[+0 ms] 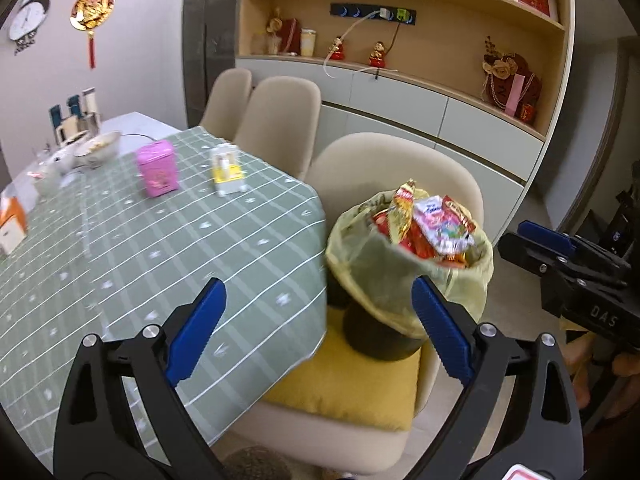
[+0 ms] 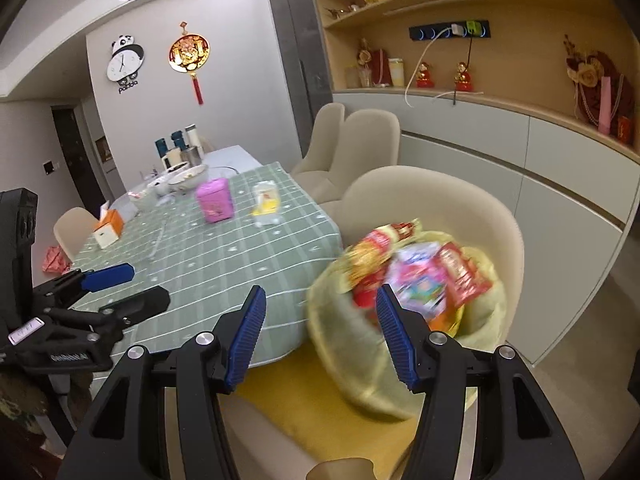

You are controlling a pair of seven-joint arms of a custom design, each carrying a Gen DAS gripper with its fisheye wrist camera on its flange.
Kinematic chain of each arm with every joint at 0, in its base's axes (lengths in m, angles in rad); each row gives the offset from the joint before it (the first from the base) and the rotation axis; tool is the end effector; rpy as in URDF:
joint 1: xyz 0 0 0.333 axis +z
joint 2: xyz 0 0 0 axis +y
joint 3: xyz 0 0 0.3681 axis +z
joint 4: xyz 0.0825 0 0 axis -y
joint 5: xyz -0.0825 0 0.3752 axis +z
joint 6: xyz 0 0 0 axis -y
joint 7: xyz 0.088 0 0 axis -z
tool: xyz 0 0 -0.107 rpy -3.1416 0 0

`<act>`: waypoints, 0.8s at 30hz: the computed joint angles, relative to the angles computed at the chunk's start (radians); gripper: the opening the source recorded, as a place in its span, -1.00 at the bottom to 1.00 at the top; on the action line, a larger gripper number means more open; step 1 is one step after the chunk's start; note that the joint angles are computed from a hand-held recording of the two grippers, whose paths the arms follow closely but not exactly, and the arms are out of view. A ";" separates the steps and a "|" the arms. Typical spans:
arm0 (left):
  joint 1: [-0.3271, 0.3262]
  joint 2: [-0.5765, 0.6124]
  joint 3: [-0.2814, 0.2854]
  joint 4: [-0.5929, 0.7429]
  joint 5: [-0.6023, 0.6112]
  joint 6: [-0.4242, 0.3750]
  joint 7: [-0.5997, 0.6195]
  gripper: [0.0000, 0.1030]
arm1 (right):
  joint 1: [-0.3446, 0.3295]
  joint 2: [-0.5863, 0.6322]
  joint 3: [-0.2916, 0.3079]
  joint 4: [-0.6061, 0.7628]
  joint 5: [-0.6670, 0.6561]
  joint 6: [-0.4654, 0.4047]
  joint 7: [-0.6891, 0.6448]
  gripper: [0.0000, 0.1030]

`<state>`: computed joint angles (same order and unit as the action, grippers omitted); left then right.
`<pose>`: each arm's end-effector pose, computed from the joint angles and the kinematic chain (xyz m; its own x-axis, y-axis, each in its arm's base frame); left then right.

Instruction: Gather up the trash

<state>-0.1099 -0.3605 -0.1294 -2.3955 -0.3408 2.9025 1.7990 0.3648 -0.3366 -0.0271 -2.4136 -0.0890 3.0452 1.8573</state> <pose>0.4471 -0.0973 0.6065 -0.2229 -0.9712 0.0846 -0.6402 0.0804 -0.7640 0.4345 0.1580 0.6095 0.2142 -0.9626 -0.1660 -0.5904 0.0078 -0.8071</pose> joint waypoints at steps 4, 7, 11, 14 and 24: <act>0.056 -0.116 -0.018 -0.104 0.033 0.013 -0.034 0.73 | -0.140 -0.069 0.182 -0.042 -0.110 -0.035 0.177 0.05; 0.121 -0.187 -0.052 -0.163 0.090 0.036 -0.075 0.73 | -0.156 -0.113 0.238 -0.074 -0.168 -0.049 0.267 0.05; 0.128 -0.263 -0.025 -0.205 0.103 0.015 -0.089 0.73 | -0.217 -0.162 0.337 -0.093 -0.276 -0.074 0.385 0.05; 0.127 -0.312 -0.010 -0.232 0.108 0.008 -0.083 0.73 | -0.245 -0.192 0.389 -0.100 -0.336 -0.085 0.469 0.05; 0.114 -0.406 0.028 -0.265 0.090 -0.052 -0.046 0.73 | -0.225 -0.226 0.403 -0.100 -0.449 -0.122 0.643 0.05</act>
<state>0.0037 -0.7663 -0.1016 -2.6604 -0.2506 2.8505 1.7532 0.1397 -0.5623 0.3755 -2.5131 -0.5381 2.9237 2.5006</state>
